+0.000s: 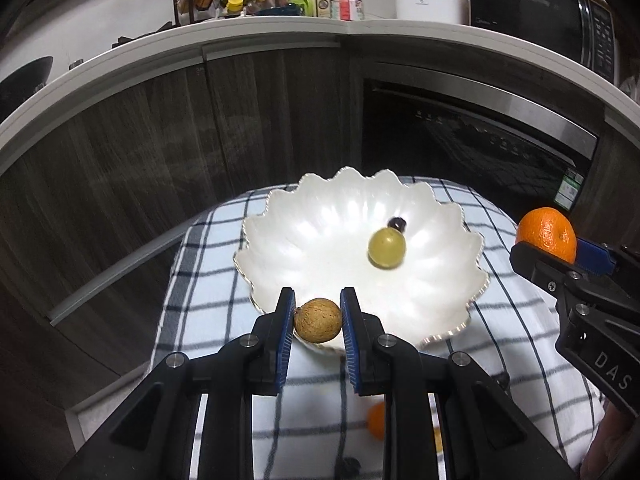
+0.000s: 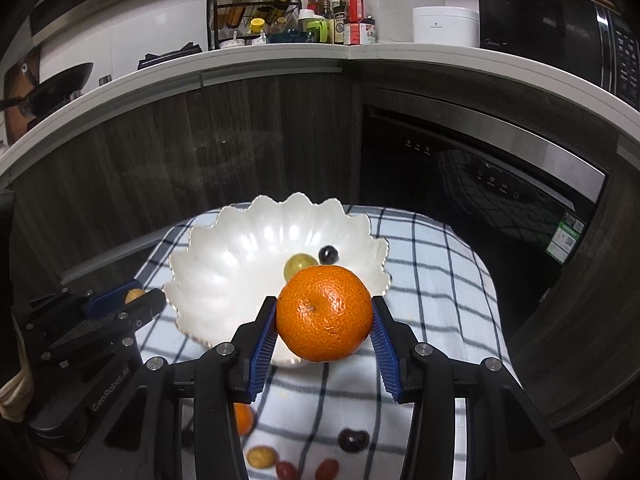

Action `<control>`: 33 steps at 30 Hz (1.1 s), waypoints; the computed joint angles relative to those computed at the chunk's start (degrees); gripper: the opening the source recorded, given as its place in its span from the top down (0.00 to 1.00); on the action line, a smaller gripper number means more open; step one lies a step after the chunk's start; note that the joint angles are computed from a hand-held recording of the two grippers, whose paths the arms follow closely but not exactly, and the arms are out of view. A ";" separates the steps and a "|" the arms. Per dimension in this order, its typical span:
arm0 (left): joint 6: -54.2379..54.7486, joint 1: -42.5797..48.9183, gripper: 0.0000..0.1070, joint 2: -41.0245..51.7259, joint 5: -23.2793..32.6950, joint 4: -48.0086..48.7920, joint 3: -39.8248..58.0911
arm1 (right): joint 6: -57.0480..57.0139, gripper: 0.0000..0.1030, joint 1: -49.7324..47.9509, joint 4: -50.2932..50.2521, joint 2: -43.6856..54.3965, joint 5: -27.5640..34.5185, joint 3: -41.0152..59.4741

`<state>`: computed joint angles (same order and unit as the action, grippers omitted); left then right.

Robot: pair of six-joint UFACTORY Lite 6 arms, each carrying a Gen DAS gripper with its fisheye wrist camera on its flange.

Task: Organize fruits
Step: 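Carry the nut with the left tool while the right tool carries the mandarin over the bowl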

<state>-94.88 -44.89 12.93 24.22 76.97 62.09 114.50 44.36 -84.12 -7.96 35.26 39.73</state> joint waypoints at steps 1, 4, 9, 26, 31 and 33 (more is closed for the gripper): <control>0.26 0.57 0.78 0.56 -0.19 0.08 0.63 | -0.19 0.55 -0.66 -0.28 0.70 -0.56 0.81; 0.95 2.31 0.78 2.51 -0.78 0.46 2.61 | -0.54 0.55 -2.61 -0.87 3.70 -2.36 3.77; 4.03 5.37 0.78 6.35 -2.81 -1.56 5.81 | -1.89 0.55 -5.38 -0.18 8.89 -5.42 8.63; 11.80 10.01 0.78 16.37 -7.49 -5.60 15.76 | -5.24 0.55 -8.86 1.77 20.69 -8.77 18.08; 13.85 11.28 0.78 18.67 -8.93 -6.98 17.34 | -6.41 0.55 -9.14 2.57 23.19 -9.25 20.46; 14.91 11.90 0.78 19.48 -9.46 -7.81 18.06 | -6.95 0.55 -9.11 3.02 24.14 -9.30 21.27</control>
<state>-79.98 -32.99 32.42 14.76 69.16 80.14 107.55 35.25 -81.11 16.18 25.96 61.01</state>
